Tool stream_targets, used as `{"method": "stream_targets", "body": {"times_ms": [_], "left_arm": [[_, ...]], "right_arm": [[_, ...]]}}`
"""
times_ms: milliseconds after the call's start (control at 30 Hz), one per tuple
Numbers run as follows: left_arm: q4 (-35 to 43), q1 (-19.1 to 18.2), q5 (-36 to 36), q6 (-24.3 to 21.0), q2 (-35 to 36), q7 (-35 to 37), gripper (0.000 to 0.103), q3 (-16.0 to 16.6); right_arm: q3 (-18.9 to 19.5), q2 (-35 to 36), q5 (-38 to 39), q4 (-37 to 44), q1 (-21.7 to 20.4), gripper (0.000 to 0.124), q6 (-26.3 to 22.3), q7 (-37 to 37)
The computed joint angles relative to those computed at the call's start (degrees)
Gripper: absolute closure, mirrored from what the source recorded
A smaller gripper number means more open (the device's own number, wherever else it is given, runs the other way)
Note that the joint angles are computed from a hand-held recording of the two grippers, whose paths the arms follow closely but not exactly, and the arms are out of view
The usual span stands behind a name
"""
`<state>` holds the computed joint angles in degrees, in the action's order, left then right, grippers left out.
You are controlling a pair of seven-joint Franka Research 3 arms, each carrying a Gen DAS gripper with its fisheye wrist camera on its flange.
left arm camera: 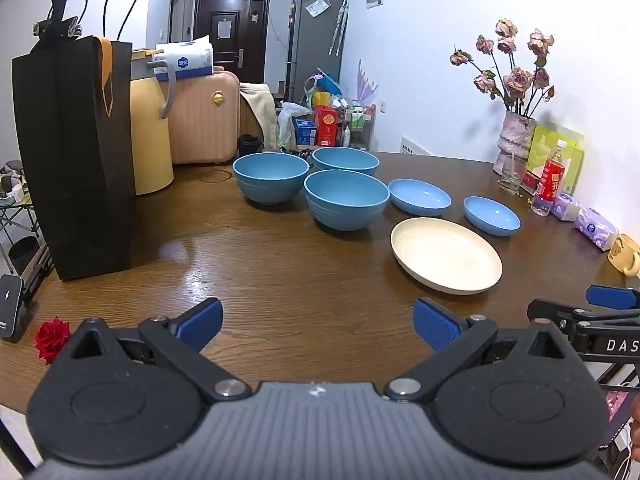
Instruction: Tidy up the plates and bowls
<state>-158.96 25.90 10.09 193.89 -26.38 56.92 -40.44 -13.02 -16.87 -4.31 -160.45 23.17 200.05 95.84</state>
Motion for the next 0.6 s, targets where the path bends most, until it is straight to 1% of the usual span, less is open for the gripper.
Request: {"method": "stream_targets", "body": {"times_ms": [67,100,200,233,267,333,400,433,533,600], "left_arm": [[0.1,-0.5,0.3,-0.2,0.1,0.3,0.000,1.0],[0.1,-0.7,0.3,-0.1,0.1,0.3,0.000,1.2],[0.1,-0.8,0.2,-0.2,0.0,0.2,0.000,1.1],[0.1,-1.2,0.3,-0.2,0.1,0.3,0.000,1.8],[0.1,-0.8,0.2,-0.3,0.0,0.2,0.000,1.2],[0.1,-1.0,0.3,-0.3,0.0,0.2,0.000,1.5],[0.0,-0.7,0.1,-0.2,0.0,0.1,0.000,1.0],[0.1,-1.1,0.3,-0.3,0.0,0.2,0.000,1.6],[-0.1,-0.9,0.2,0.2,0.1,0.3,0.000,1.4],[-0.6,-1.3,0.2,1.0,0.7,0.9,0.000,2.7]], "right_arm": [[-0.1,0.4,-0.3,-0.2,0.0,0.021,0.7,0.1],[0.7,0.2,0.1,-0.4,-0.6,0.021,0.9,0.0],[1.5,0.3,0.5,-0.4,-1.1,0.021,0.8,-0.1],[1.6,0.3,0.5,-0.4,-1.2,0.021,0.9,-0.1],[1.6,0.4,0.4,-0.5,-1.2,0.021,1.1,-0.1],[2.7,0.8,1.1,-0.3,-1.9,0.021,1.3,-0.3],[2.8,0.8,1.0,-0.3,-2.0,0.021,1.3,-0.2],[3.0,0.8,1.0,-0.3,-2.1,0.021,1.3,-0.2],[2.8,0.9,0.7,-0.1,-2.1,0.021,1.3,0.0],[2.7,0.8,0.6,-0.1,-2.0,0.021,1.0,0.2]]}}
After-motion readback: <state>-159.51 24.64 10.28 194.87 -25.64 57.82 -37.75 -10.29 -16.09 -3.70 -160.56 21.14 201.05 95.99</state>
